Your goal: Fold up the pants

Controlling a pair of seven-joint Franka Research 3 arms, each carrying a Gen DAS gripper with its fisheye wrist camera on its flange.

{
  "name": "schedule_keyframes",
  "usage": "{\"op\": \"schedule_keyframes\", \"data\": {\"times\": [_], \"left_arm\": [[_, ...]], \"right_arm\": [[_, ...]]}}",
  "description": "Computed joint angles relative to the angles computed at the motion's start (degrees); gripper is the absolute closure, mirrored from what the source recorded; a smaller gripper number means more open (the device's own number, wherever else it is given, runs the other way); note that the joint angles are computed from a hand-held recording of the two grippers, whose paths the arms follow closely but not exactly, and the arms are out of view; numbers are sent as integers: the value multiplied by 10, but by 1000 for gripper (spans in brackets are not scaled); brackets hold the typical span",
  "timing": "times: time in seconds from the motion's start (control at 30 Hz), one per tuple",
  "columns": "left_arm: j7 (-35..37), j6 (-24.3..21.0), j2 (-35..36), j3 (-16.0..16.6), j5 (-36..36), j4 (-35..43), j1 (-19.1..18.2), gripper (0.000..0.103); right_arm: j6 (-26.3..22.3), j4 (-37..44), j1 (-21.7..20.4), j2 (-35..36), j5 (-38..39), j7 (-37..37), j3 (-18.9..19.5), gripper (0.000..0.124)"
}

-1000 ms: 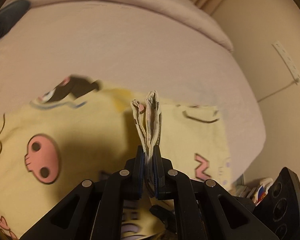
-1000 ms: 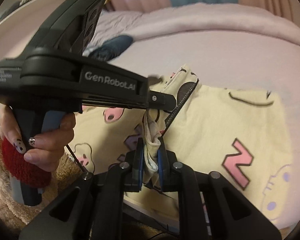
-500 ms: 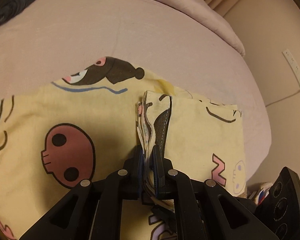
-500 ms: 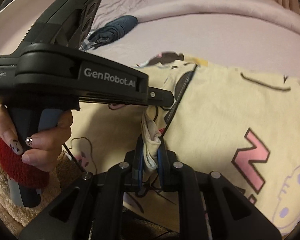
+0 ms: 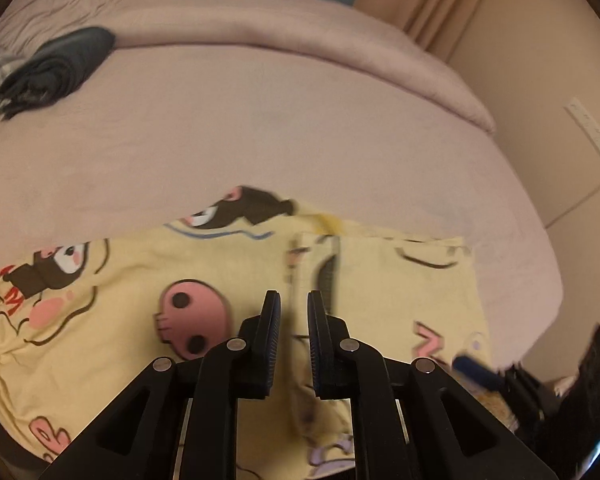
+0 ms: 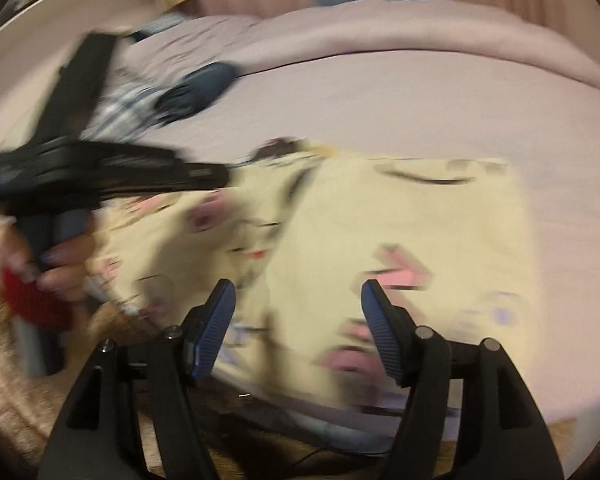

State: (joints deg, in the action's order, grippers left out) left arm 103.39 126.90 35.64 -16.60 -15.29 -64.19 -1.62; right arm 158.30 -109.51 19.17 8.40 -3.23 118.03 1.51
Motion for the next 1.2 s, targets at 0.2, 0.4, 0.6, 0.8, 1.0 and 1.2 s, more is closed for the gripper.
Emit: {"op": "schedule_keyframes", "data": {"times": [0.2, 0.4, 0.6, 0.8, 1.0, 1.2], "left_arm": [[58, -4, -27, -21, -27, -66, 1, 93], [30, 52, -73, 9, 24, -166, -20, 93], [37, 74, -121, 7, 10, -237, -5, 93], [70, 79, -127, -12, -41, -219, 0, 93], [79, 23, -53, -30, -73, -116, -18, 93], [47, 12, -34, -19, -55, -118, -26, 93]], "right_arm": [[-37, -30, -13, -18, -67, 89, -19, 90], [-45, -75, -22, -55, -99, 108, -6, 93], [-63, -96, -37, -81, -83, 100, 10, 93], [-60, -62, -56, -78, -137, 126, 6, 89], [-55, 41, -73, 9, -26, 22, -7, 112], [-122, 122, -55, 78, -22, 28, -36, 115]]}}
